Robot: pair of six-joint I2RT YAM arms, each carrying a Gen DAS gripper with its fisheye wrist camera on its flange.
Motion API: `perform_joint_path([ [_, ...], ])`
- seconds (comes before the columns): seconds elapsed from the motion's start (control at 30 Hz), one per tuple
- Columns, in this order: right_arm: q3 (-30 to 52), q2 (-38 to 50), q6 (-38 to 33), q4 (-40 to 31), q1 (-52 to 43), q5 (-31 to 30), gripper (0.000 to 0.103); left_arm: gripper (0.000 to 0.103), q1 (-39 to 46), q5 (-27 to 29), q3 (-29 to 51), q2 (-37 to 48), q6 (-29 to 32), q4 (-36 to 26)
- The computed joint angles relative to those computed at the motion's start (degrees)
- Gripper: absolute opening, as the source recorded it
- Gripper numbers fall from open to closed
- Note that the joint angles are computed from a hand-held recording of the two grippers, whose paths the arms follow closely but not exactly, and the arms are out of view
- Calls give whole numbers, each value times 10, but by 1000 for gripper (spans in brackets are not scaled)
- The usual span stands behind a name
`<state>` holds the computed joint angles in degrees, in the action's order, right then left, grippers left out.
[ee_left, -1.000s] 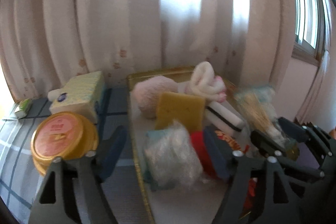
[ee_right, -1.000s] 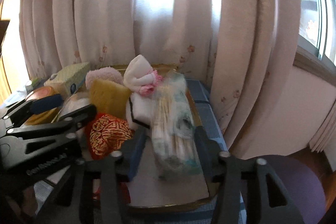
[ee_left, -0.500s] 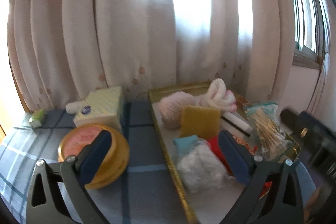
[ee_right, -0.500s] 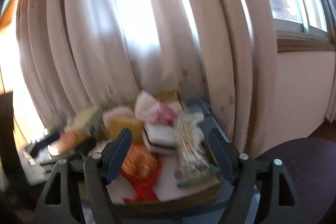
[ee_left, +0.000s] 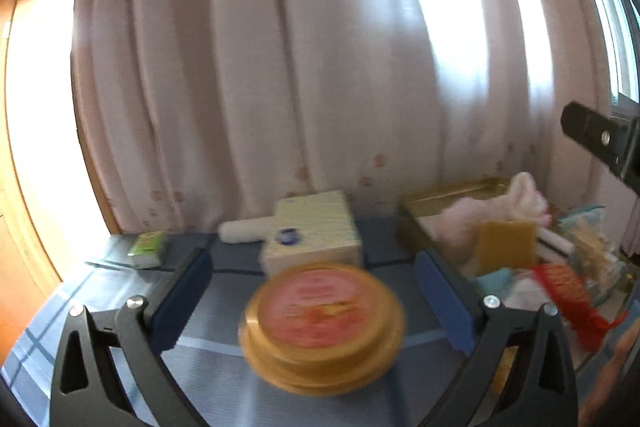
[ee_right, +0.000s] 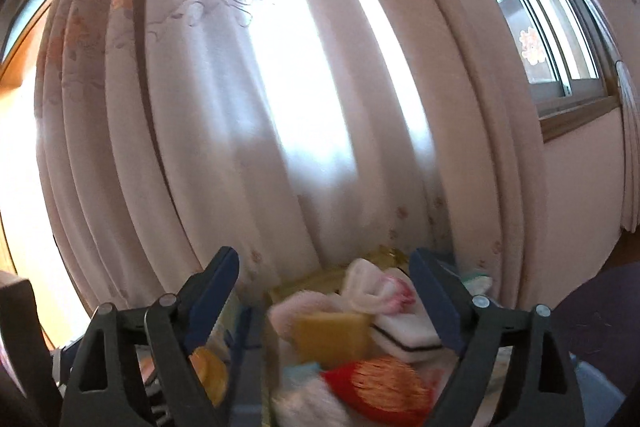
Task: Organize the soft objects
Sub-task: 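Move both grippers away from the tray toward the green tissue pack and white roll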
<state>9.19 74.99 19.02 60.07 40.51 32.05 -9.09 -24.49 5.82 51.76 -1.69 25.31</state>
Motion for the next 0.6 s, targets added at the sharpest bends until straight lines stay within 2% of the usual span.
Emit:
perform_joint_path([
  [0.13,41,84,-32,67,76,81,89,102,99,63,-11,0,37,33],
  [0.33,97,201,-93,165,146,154,89,102,238,150,-16,49,76,114],
  [0.47,138,245,-101,165,171,175,89,102,314,198,-7,118,98,179],
  [0.6,182,278,-98,142,189,198,89,102,383,255,20,168,100,196],
])
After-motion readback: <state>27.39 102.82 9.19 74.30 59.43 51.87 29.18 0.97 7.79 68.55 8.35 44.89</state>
